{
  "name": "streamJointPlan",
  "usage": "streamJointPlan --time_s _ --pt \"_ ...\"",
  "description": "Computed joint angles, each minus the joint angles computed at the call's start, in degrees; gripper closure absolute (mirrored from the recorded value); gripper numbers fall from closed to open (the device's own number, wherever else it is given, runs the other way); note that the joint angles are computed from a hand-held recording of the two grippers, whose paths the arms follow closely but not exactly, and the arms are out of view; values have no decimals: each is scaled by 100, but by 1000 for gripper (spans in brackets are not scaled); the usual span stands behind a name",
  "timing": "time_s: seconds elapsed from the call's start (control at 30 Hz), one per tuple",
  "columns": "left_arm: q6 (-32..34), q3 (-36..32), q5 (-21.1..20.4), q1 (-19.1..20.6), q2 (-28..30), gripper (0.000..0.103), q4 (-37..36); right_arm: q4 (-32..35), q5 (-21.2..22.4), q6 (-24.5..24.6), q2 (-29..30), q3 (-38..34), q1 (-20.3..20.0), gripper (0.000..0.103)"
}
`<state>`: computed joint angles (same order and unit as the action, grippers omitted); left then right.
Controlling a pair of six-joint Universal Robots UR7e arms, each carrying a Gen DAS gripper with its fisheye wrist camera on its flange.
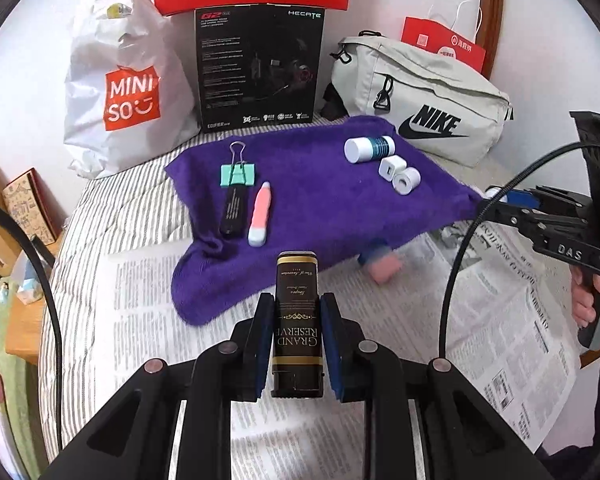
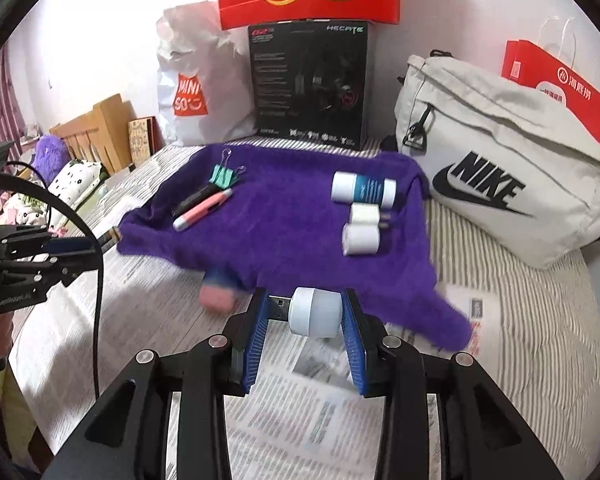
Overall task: Organize rigid objects
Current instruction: 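Lift and carry the bottle and the USB light over the purple towel, then lower and open both tools, setting the bottle by the pink tube and light by the roll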
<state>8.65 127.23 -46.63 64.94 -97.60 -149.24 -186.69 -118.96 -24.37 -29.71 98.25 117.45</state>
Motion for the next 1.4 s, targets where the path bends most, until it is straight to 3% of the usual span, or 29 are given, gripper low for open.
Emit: streamJointPlan --time_s 0.37,0.83,1.4 --pt "250 -663 -315 290 698 81 -259 644 -60 -17 297 -867 -246 67" --pt "459 -1403 -621 617 1545 81 -336 2463 -244 251 697 -1875 -462 67" --pt "441 -1688 -664 790 1836 81 -240 3101 -117 528 830 -2212 -600 67"
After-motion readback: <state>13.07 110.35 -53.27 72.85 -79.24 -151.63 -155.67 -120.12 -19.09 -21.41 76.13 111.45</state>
